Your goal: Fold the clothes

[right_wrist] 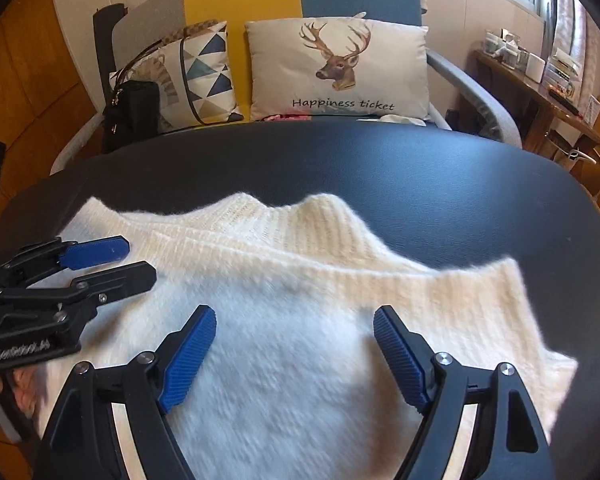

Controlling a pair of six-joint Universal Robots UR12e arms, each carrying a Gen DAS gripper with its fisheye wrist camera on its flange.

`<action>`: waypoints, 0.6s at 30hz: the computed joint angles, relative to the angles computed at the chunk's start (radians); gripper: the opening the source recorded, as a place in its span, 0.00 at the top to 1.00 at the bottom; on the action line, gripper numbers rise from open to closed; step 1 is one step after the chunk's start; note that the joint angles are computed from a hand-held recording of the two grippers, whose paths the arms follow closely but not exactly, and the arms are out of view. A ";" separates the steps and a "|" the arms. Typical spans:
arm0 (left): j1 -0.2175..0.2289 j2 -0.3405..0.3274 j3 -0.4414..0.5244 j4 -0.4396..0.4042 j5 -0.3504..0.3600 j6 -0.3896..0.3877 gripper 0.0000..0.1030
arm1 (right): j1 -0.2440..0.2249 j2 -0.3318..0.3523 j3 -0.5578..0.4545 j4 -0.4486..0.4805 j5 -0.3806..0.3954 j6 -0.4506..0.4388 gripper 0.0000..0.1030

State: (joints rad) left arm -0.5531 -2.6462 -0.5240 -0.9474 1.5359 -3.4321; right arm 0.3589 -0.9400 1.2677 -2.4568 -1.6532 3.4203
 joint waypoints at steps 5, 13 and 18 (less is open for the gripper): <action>-0.006 -0.073 0.143 -0.097 0.017 -0.009 0.47 | 0.001 -0.002 -0.001 0.059 -0.040 -0.020 0.19; -0.012 -0.071 0.121 -0.002 0.045 -0.037 0.66 | -0.005 0.019 -0.003 0.000 -0.039 0.033 0.18; 0.005 0.074 -0.148 0.205 -0.005 -0.071 0.66 | -0.008 -0.006 0.026 -0.035 -0.022 0.052 0.18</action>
